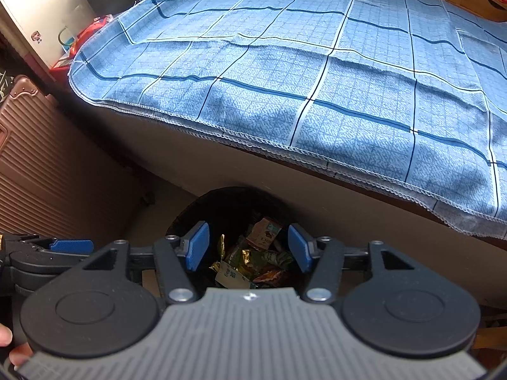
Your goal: Collect trash
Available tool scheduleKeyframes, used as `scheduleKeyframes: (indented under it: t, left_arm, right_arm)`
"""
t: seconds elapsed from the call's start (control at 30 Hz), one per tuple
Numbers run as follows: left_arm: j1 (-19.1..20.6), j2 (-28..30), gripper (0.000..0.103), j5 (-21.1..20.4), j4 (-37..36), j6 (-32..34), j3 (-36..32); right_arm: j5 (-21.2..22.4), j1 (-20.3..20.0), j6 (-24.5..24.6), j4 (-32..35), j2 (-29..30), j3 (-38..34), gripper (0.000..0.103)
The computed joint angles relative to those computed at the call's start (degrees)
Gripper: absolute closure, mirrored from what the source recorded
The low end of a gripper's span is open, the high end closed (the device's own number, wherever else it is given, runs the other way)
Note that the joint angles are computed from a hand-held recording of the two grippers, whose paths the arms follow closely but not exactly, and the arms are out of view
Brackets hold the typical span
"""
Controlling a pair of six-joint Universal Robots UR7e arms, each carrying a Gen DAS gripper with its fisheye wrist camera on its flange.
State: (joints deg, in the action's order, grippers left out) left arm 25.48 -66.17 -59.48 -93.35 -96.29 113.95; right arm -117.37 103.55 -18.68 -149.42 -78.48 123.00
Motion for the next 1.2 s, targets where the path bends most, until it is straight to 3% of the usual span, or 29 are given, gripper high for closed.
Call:
scheduleKeyframes:
  t: [1.2]
  left_arm:
    - [0.2, 0.8, 0.025, -1.2, -2.1, 0.7, 0.5]
  right_arm:
    - [0.1, -0.7, -0.8, 0.2, -0.9, 0.3, 0.031]
